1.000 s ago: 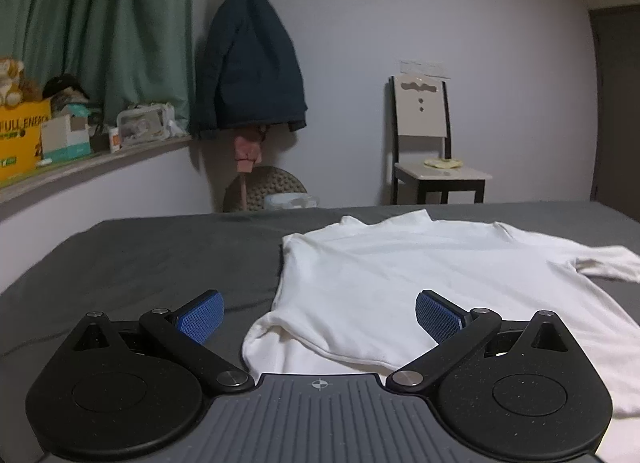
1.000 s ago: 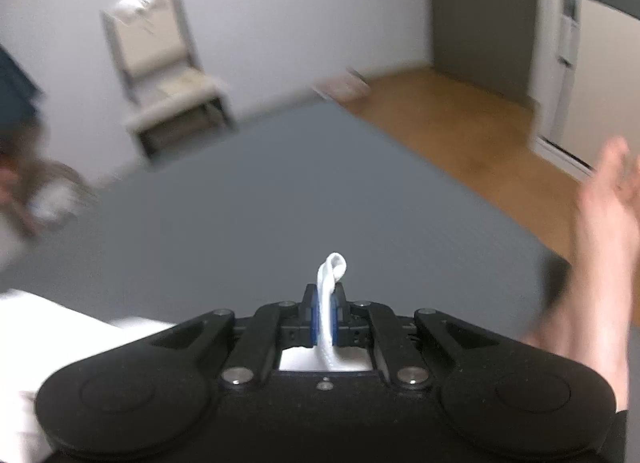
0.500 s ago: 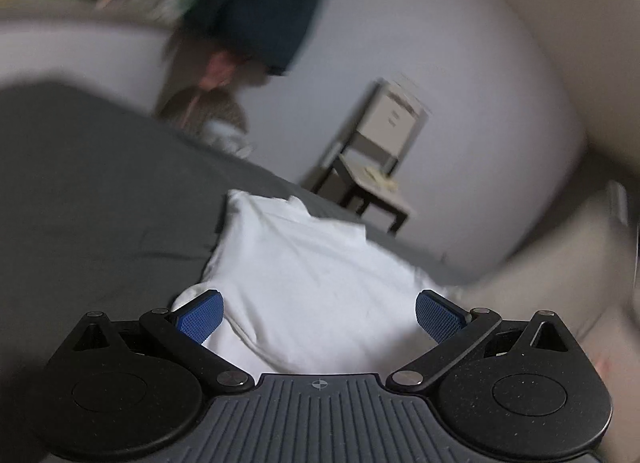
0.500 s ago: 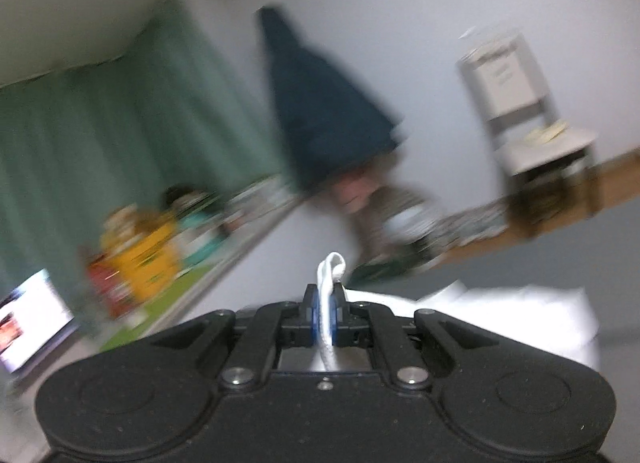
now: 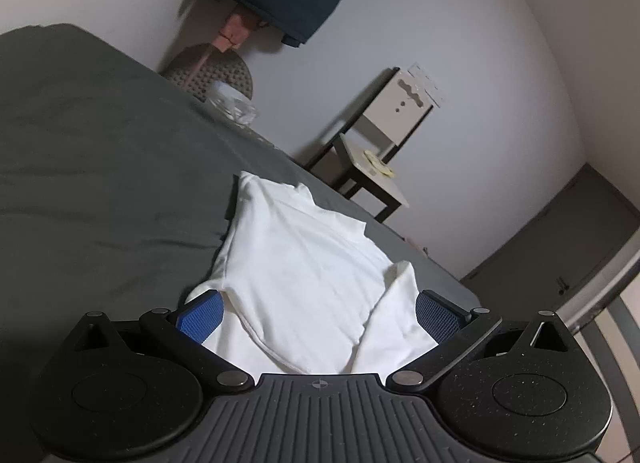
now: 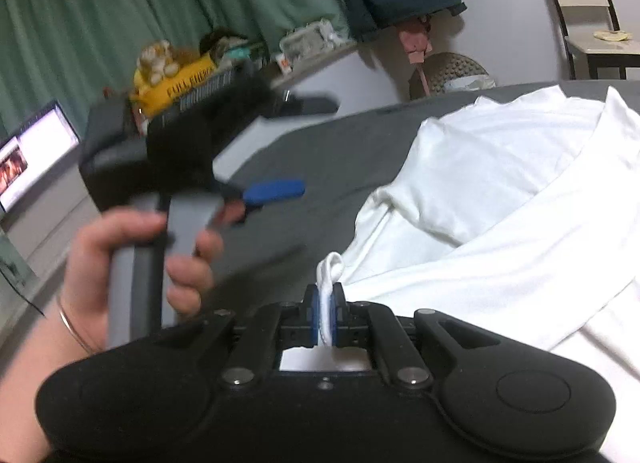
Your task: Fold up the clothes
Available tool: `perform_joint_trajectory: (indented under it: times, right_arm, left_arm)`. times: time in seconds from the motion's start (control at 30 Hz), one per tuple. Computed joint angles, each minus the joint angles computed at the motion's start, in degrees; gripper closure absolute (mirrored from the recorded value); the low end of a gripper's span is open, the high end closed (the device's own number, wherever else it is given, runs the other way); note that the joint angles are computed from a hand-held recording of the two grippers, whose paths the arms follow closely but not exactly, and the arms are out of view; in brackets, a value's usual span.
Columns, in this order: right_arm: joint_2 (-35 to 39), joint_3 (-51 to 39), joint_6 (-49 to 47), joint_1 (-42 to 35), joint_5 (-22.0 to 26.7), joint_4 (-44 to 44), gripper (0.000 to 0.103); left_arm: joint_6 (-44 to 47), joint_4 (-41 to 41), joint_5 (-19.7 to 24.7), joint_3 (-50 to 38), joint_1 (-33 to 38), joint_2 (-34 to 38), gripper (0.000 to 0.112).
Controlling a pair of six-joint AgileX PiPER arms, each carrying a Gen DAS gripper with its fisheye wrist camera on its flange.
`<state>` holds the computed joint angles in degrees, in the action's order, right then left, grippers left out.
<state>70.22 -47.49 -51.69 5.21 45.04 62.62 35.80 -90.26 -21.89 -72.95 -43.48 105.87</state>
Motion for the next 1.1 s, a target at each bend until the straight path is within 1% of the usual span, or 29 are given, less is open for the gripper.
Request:
perform_joint_trajectory:
  times: [0.03, 0.07, 0.2, 0.23, 0.27, 0.3, 0.33, 0.4, 0.43, 0.47, 0.53, 0.57, 0.63, 0.7, 0.77, 0.83, 0.9, 1.0, 1.03, 1.1]
  right_arm:
    - [-0.3, 0.3, 0.8, 1.3, -0.3, -0.5, 0.097]
    - [-1.0, 0.9, 1.5, 2.5, -0.7, -1.0, 0.097]
    - [0.4, 1.9, 6.4, 11.1, -9.5, -5.3, 0.096]
    - [1.0, 2.0, 8.4, 12.5, -11.0, -7.3, 0.092]
    - [1.8, 2.1, 10.9, 13.6, -11.9, -9.4, 0.084]
    - [2.0, 2.2, 11.7, 13.1, -11.1, -9.8, 0.075]
    - [2.0, 2.3, 11.8, 12.1, -9.7, -9.6, 0.062]
    - [-0.1, 2.5, 7.7, 7.0, -6.5, -6.9, 0.061]
    - [-1.2, 2.4, 5.4, 4.0, -4.7, -5.3, 0.057]
    - [-2.1, 2.2, 3.2, 1.0, -2.8, -3.8, 0.051]
    - [-2.3, 1.0, 0.6, -6.4, -2.1, -3.1, 0.044]
    - [-1.4, -0.2, 0.5, -10.0, -2.4, -3.5, 0.044]
    - [4.1, -3.2, -1.3, -17.6, -3.7, -1.4, 0.044]
    - [11.9, -8.3, -0.1, -22.9, -4.6, -0.4, 0.044]
    - [20.8, -15.5, 3.4, -27.2, -2.3, -1.7, 0.044]
    - [27.9, -21.1, 6.1, -29.3, -0.7, -0.9, 0.044]
    - [31.8, -22.8, 5.6, -30.6, 0.7, 2.1, 0.043]
    - [36.0, -23.5, 3.8, -29.5, 0.0, 6.2, 0.043]
    - [37.6, -23.5, 2.8, -29.5, -0.1, 9.2, 0.043]
    - [40.7, -23.5, -0.2, -29.6, -0.2, 17.2, 0.042]
  left_arm:
    - [3.2, -2.4, -0.7, -0.6, -0.3, 0.1, 0.009]
    - [4.6, -3.3, -1.1, -0.8, -0.4, 0.2, 0.01]
    - [3.8, -3.1, 0.0, 0.0, 0.0, -0.4, 0.009]
    - [3.0, -2.7, 0.5, 0.4, 0.1, -0.5, 0.009]
    - [2.2, -2.3, 1.0, 0.8, 0.2, -0.7, 0.009]
    - [2.2, -2.4, 1.3, 1.0, 0.3, -0.6, 0.009]
    - [3.4, -3.4, 1.3, 0.9, 0.1, -0.5, 0.01]
    - [6.1, -5.1, 1.1, 0.2, -0.2, 0.1, 0.009]
    - [6.7, -5.2, 0.9, -0.3, -0.4, 0.5, 0.009]
    - [6.9, -4.8, 0.7, -0.9, -0.8, 1.1, 0.009]
    - [6.9, -3.8, 0.0, -2.4, -1.7, 2.4, 0.01]
    - [6.9, -3.3, -0.4, -3.3, -2.3, 3.3, 0.009]
    - [10.6, -4.9, -1.3, -6.4, -3.8, 5.8, 0.009]
    - [15.3, -7.7, -2.1, -9.6, -5.4, 8.3, 0.01]
    - [18.0, -9.2, -2.0, -12.7, -6.6, 10.8, 0.009]
    - [18.5, -9.5, -2.7, -14.8, -7.9, 12.7, 0.009]
    - [15.0, -7.0, -4.0, -15.6, -9.1, 14.3, 0.009]
    - [12.5, -5.2, -6.1, -16.5, -10.4, 16.5, 0.009]
    - [12.8, -5.2, -7.1, -17.1, -10.9, 17.4, 0.009]
    - [17.0, -7.4, -9.2, -19.0, -11.7, 19.4, 0.009]
